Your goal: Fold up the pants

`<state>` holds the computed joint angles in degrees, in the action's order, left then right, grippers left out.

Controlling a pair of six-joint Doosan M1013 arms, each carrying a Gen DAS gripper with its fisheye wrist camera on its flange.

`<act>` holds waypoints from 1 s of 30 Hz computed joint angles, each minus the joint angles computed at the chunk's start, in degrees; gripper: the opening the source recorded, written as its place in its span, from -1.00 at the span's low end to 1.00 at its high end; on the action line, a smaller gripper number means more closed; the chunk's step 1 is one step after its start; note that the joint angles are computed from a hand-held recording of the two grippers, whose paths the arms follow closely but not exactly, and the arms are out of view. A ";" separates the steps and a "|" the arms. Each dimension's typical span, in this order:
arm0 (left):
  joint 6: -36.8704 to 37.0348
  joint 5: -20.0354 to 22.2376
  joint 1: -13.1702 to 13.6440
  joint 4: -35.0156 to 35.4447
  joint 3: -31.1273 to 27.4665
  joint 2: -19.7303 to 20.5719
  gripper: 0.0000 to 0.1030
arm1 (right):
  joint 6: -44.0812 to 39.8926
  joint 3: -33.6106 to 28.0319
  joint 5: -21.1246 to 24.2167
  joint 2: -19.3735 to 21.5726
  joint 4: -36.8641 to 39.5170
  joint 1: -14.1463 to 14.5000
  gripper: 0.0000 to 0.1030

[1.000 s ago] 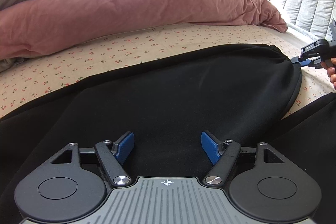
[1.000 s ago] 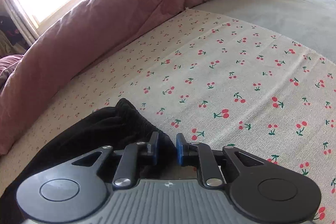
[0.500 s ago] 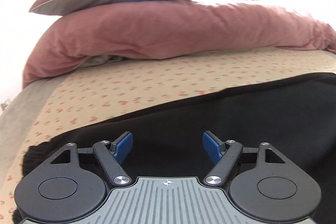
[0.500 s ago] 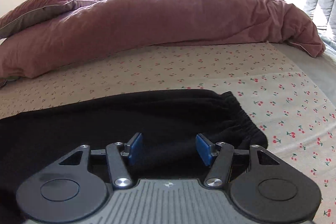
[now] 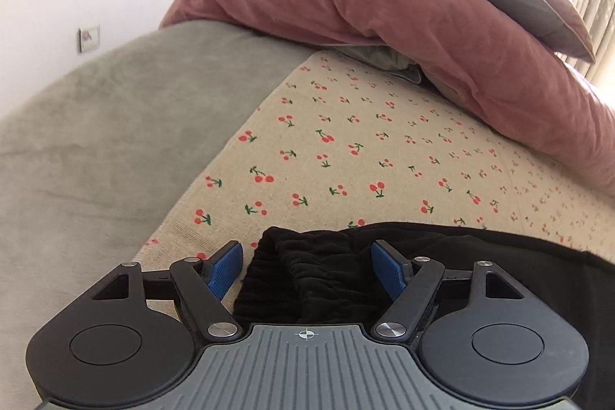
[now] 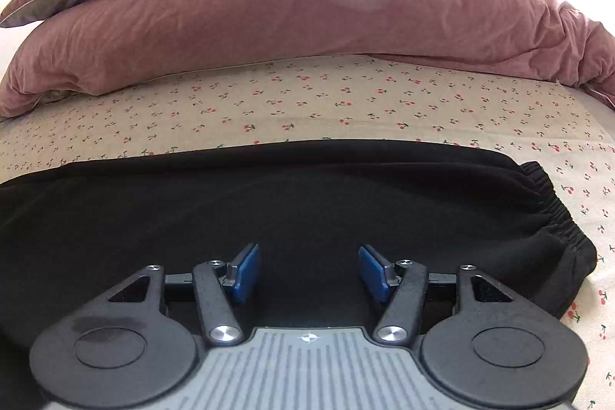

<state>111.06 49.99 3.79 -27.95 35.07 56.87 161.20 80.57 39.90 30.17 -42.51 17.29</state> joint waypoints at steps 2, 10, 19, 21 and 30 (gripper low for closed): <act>0.49 2.23 0.49 -3.19 -2.58 1.49 0.35 | -2.22 -1.72 0.63 1.03 0.78 0.56 0.15; 7.87 -4.80 1.01 -11.96 4.30 -1.77 -0.65 | -16.05 -10.04 1.35 6.32 2.67 3.12 0.15; 3.09 -14.77 -1.01 3.28 7.77 -3.60 -0.19 | -21.98 -14.28 2.90 8.88 3.28 4.04 0.16; 2.44 -21.92 -2.14 9.36 12.71 -6.41 0.11 | -21.78 -14.96 3.36 9.19 3.19 4.27 0.17; 40.43 -16.09 -4.27 -21.43 25.57 -14.63 0.40 | -29.36 -16.08 -3.44 9.57 11.23 5.14 0.23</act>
